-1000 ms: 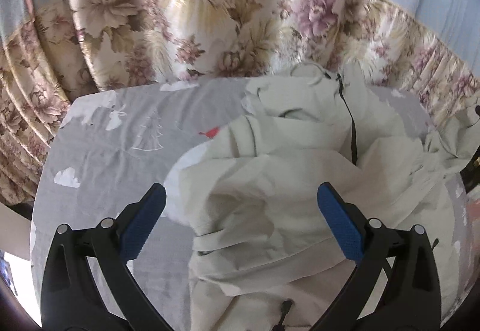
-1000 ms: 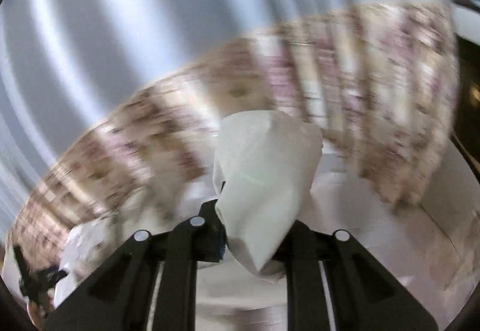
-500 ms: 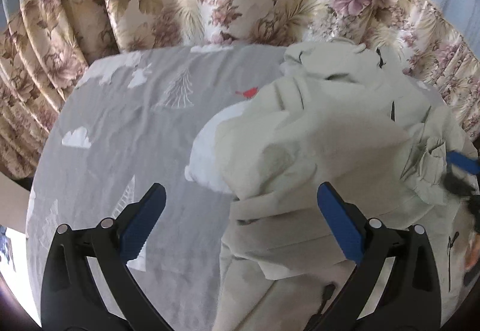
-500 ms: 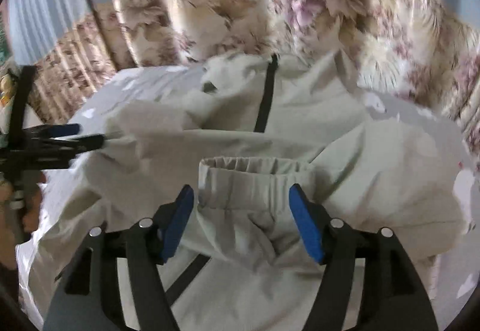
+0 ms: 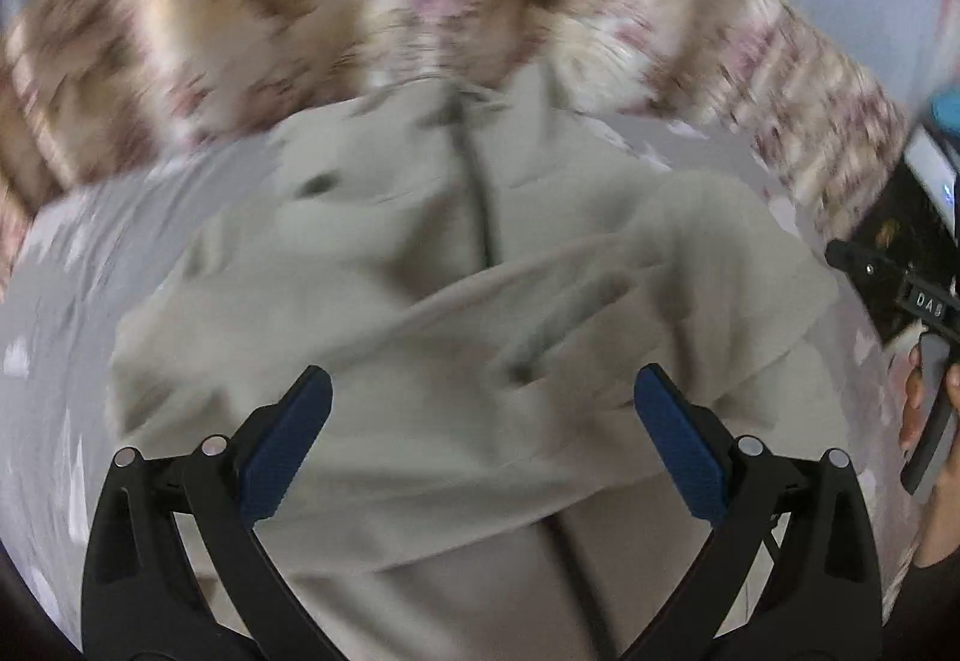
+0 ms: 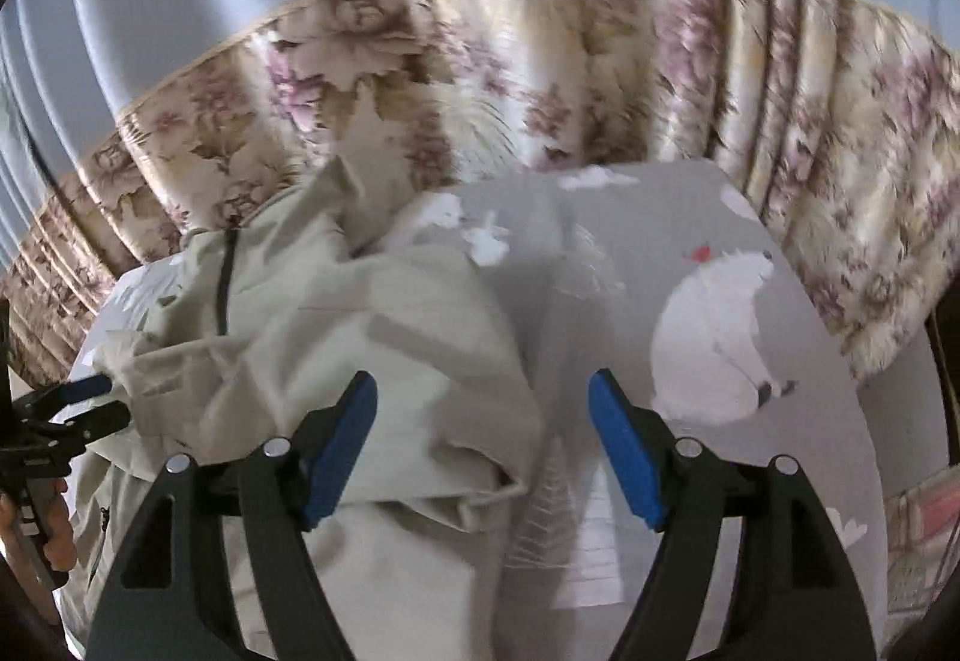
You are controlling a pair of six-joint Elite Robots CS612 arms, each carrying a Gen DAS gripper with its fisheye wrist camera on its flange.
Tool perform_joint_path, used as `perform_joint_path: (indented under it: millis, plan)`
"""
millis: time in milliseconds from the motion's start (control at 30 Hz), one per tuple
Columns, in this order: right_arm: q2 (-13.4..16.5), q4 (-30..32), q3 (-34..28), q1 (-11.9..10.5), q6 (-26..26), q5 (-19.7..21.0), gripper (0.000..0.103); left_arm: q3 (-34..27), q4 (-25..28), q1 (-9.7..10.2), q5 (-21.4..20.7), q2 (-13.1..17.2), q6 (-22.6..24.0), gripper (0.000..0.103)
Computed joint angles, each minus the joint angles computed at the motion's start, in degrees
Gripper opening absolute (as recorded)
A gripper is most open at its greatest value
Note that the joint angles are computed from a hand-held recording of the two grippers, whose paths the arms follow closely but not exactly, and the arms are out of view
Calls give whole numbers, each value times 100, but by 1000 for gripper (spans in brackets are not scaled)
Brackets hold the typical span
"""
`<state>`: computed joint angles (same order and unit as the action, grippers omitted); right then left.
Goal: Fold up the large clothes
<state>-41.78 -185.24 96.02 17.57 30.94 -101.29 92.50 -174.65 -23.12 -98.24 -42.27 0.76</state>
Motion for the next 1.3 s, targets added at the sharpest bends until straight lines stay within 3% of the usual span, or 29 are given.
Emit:
perform_joint_path:
  millis: [33, 100, 133, 167, 267, 333, 433, 500, 533, 600, 633, 667, 800, 900, 1100, 1167, 1200, 1233, 1267, 1300]
  plan:
    - [14, -45, 32, -16, 28, 36, 74, -78, 207, -67, 51, 17, 127, 98]
    - [54, -130, 43, -24, 49, 113, 74, -291, 763, -172, 101, 85, 295, 64]
    - [69, -162, 43, -26, 47, 150, 74, -385, 1020, -190, 39, 113, 343, 26]
    - [88, -193, 39, 6, 68, 121, 74, -422, 1106, -206, 87, 123, 329, 10]
    - [88, -244, 30, 38, 104, 125, 74, -483, 1064, -72, -317, 127, 130, 8]
    - [88, -318, -8, 74, 87, 69, 74, -356, 571, 107, -572, 52, -187, 7]
    - [83, -420, -102, 156, 1, -1, 74, -3, -873, 505, -1223, -65, -825, 7]
    - [92, -433, -191, 217, -99, -10, 74, 259, -1746, 773, -1140, -110, -1297, 7]
    - [101, -374, -255, 250, -166, 5, 74, 312, -1823, 875, -1039, -101, -1425, 11]
    - [130, -211, -384, 294, -264, 6, 74, 305, -1257, 1050, -755, -64, -1305, 39]
    - [149, -103, -456, 316, -304, -20, 74, 294, -877, 1124, -557, -51, -1308, 69]
    - [174, 35, -541, 336, -368, -41, 74, 336, -724, 1209, -326, -20, -1450, 80]
    - [270, 439, -793, 337, -397, 2, 74, 386, -675, 1468, -422, 21, -1838, 84]
    - [349, 641, -963, 327, -360, 18, 74, 436, -825, 1398, -372, -39, -1810, 87]
    - [469, 880, -1075, 274, -248, 89, 74, 277, -657, 931, -328, -40, -684, 92]
    - [503, 835, -1062, 242, -217, 245, 74, 136, -517, 739, 9, 39, -528, 89]
    - [515, 794, -1052, 233, -228, 301, 74, 75, -491, 698, 83, 78, -539, 81]
    - [526, 747, -1042, 230, -255, 334, 73, -16, -402, 679, 73, 130, -565, 50]
    - [538, 720, -1037, 226, -298, 377, 72, -158, -166, 683, 11, 187, -605, 42]
    - [548, 716, -1035, 223, -375, 443, 56, -271, -46, 694, 13, 244, -703, 41]
